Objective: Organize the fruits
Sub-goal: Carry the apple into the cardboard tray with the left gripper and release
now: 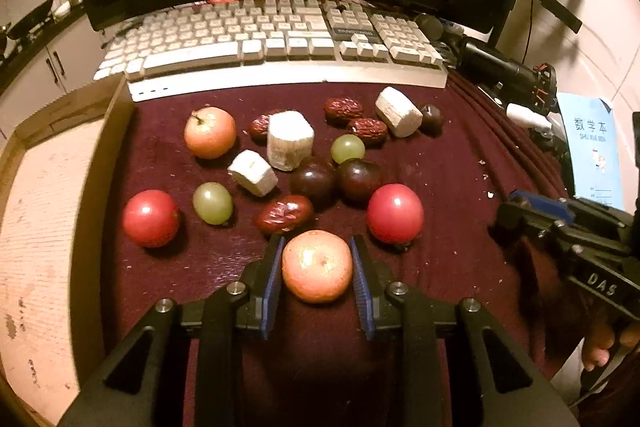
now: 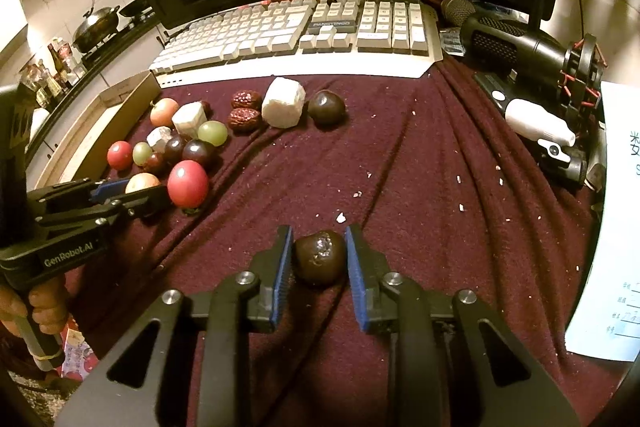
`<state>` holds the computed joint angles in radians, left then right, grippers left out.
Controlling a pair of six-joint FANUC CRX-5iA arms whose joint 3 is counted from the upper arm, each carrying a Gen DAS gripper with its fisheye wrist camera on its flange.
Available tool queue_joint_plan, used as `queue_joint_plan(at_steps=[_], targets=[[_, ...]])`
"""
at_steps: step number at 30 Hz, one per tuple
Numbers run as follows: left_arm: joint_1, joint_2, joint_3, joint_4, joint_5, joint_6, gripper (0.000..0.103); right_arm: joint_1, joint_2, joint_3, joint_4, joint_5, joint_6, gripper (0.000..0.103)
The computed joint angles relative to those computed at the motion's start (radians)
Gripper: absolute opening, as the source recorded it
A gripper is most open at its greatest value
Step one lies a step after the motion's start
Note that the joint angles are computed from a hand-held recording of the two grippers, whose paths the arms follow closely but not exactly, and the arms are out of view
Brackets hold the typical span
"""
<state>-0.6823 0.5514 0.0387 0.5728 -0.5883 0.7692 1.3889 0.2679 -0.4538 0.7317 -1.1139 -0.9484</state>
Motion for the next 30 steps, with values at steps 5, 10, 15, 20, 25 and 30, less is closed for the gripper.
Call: queue_joint_plan(at_steps=[5, 10, 15, 20, 25, 30], targets=[[0.001, -0.046, -0.053, -0.01, 0.094, 0.003, 0.032, 0.01, -0.004, 0.002, 0.034, -0.032, -0.01, 0.028], [0.009, -0.086, -0.094, -0.019, 0.183, 0.017, 0.032, 0.002, 0.001, 0.021, 0.072, -0.042, 0.012, 0.027], [0.021, -0.117, -0.131, -0.007, 0.255, 0.015, 0.032, -0.022, 0.022, 0.064, 0.103, -0.048, 0.071, 0.027], [0.033, -0.145, -0.172, 0.038, 0.312, -0.015, 0.032, -0.051, 0.046, 0.106, 0.139, -0.04, 0.125, 0.026], [0.047, -0.176, -0.215, 0.087, 0.378, -0.043, 0.032, -0.081, 0.076, 0.157, 0.181, -0.019, 0.19, 0.026], [0.093, -0.189, -0.206, -0.012, 0.393, 0.074, 0.032, -0.125, 0.117, 0.225, 0.243, 0.024, 0.269, 0.026]])
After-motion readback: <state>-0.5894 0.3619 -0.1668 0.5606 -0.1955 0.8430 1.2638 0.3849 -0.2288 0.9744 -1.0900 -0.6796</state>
